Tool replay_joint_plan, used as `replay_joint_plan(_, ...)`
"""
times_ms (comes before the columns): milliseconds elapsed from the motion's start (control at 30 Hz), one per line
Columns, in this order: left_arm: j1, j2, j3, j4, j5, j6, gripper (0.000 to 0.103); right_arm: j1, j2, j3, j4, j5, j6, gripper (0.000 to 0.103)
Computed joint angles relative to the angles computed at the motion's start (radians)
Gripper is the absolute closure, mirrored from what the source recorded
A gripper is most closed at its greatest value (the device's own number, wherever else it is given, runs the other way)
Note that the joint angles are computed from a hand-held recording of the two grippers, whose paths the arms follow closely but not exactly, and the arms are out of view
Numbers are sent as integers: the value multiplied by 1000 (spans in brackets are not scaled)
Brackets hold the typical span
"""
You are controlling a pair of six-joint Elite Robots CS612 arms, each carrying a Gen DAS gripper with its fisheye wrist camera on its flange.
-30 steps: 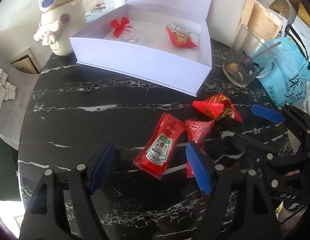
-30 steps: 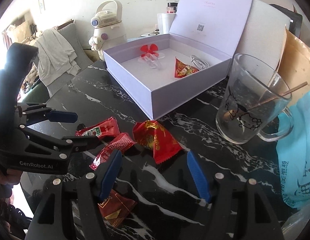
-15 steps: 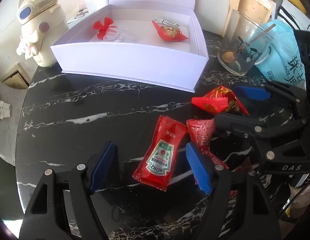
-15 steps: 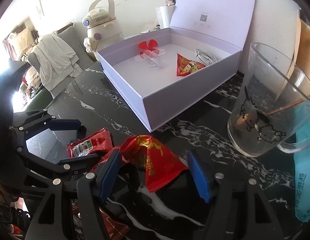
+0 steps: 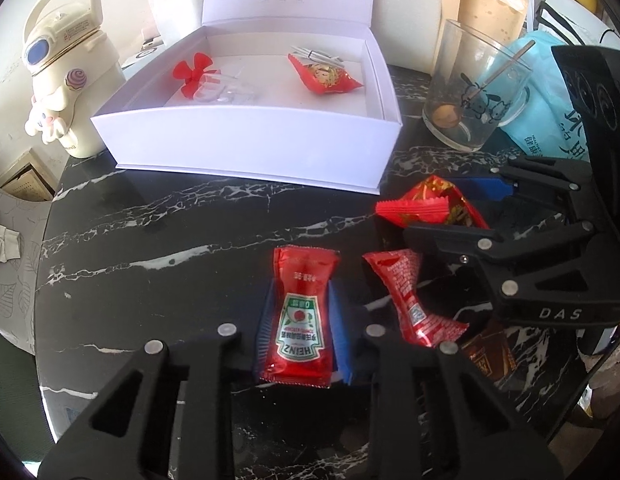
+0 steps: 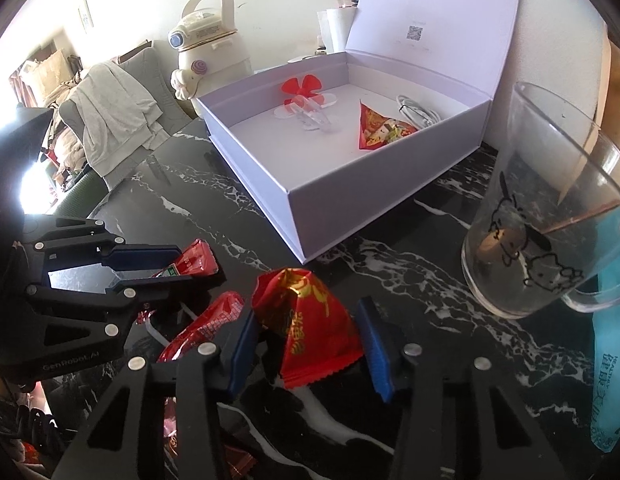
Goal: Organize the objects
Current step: 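Grasp the red ketchup sachet with the left tool while the right tool grasps the red snack bag, then carry the ketchup sachet and red snack bag with both tools into the white box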
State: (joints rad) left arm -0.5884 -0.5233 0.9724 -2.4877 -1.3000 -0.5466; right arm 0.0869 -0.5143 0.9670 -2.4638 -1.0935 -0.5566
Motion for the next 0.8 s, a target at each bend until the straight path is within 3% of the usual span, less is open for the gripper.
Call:
replay_joint_plan(233, 1, -8, 14, -13, -18, -53, 81, -11, -22, 39, -19, 13, 8, 62)
replay_joint_plan(800, -17, -75, 99, -51, 54, -121, 81, -28, -104, 160, -119, 43, 16, 63)
